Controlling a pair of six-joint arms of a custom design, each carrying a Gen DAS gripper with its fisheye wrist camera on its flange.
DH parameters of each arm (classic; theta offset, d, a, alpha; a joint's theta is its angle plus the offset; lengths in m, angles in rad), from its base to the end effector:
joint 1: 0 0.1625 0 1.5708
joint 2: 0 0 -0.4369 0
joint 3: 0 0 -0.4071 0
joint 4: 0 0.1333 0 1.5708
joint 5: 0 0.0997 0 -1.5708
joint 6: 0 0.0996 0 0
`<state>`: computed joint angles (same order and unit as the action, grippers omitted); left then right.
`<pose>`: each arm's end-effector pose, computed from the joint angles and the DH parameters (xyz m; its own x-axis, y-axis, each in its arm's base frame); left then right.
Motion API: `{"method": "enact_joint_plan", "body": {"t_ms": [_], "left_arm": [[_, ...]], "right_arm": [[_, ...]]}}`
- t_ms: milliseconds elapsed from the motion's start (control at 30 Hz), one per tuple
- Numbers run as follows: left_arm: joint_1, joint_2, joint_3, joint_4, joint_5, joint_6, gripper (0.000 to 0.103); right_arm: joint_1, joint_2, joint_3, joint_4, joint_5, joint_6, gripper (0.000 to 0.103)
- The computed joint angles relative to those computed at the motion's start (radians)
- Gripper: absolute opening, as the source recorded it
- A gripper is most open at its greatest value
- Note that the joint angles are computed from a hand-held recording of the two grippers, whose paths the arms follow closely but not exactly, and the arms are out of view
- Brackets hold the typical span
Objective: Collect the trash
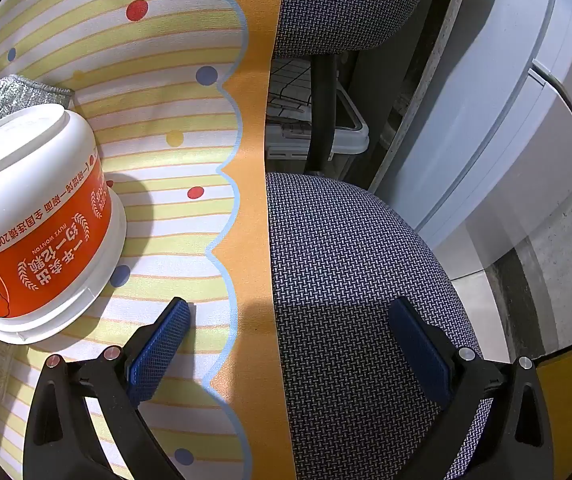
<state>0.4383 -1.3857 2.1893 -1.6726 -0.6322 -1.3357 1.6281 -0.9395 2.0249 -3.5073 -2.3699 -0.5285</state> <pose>-0.2725 -0.3637 0.1896 -0.6210 -0.1391 -0.7713 0.3758 0.8108 -0.4488 0.0942 -0.5613 0.1843 -0.6088 0.0984 0.7872 -0.3992 0.8195 -0.4112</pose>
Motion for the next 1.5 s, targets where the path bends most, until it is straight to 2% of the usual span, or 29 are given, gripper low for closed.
{"method": "enact_joint_plan", "body": {"t_ms": [100,167,267,367,433,600,767,867,967,1067,1167,1500], "left_arm": [[-0.036,-0.024,0.023,0.023,0.011,-0.047,0.097],[-0.044,-0.048,0.028,0.027,0.002,-0.059,0.097],[-0.055,-0.080,0.046,0.033,-0.002,-0.075,0.097],[-0.065,-0.107,0.044,0.069,-0.007,-0.091,0.097],[-0.072,-0.120,0.049,0.086,-0.008,-0.101,0.097],[-0.095,-0.142,0.056,0.126,-0.017,-0.131,0.097],[-0.119,-0.151,0.045,0.208,-0.022,-0.183,0.096],[-0.127,-0.157,0.040,0.241,-0.024,-0.205,0.097],[-0.135,-0.163,0.039,0.261,-0.024,-0.222,0.097],[-0.140,-0.166,0.035,0.276,-0.021,-0.233,0.096],[-0.143,-0.168,0.035,0.281,-0.019,-0.236,0.097],[-0.144,-0.167,0.031,0.286,-0.021,-0.240,0.097]], "right_arm": [[-0.003,-0.012,0.003,0.019,0.013,0.015,0.098],[0.008,-0.026,0.017,0.025,-0.018,0.025,0.097],[0.048,-0.081,0.087,-0.043,-0.013,0.039,0.097],[0.125,-0.164,0.197,-0.110,-0.007,0.075,0.097],[0.202,-0.207,0.284,-0.178,-0.013,0.099,0.097],[0.384,-0.326,0.394,-0.135,-0.018,0.216,0.097],[0.541,-0.358,0.437,-0.108,-0.089,0.276,0.097],[0.589,-0.342,0.440,-0.117,-0.129,0.269,0.097],[0.606,-0.342,0.444,-0.112,-0.139,0.268,0.097],[0.603,-0.355,0.441,-0.088,-0.135,0.272,0.097],[0.598,-0.331,0.440,-0.118,-0.138,0.270,0.097],[0.590,-0.341,0.437,-0.065,-0.139,0.308,0.097]]}}
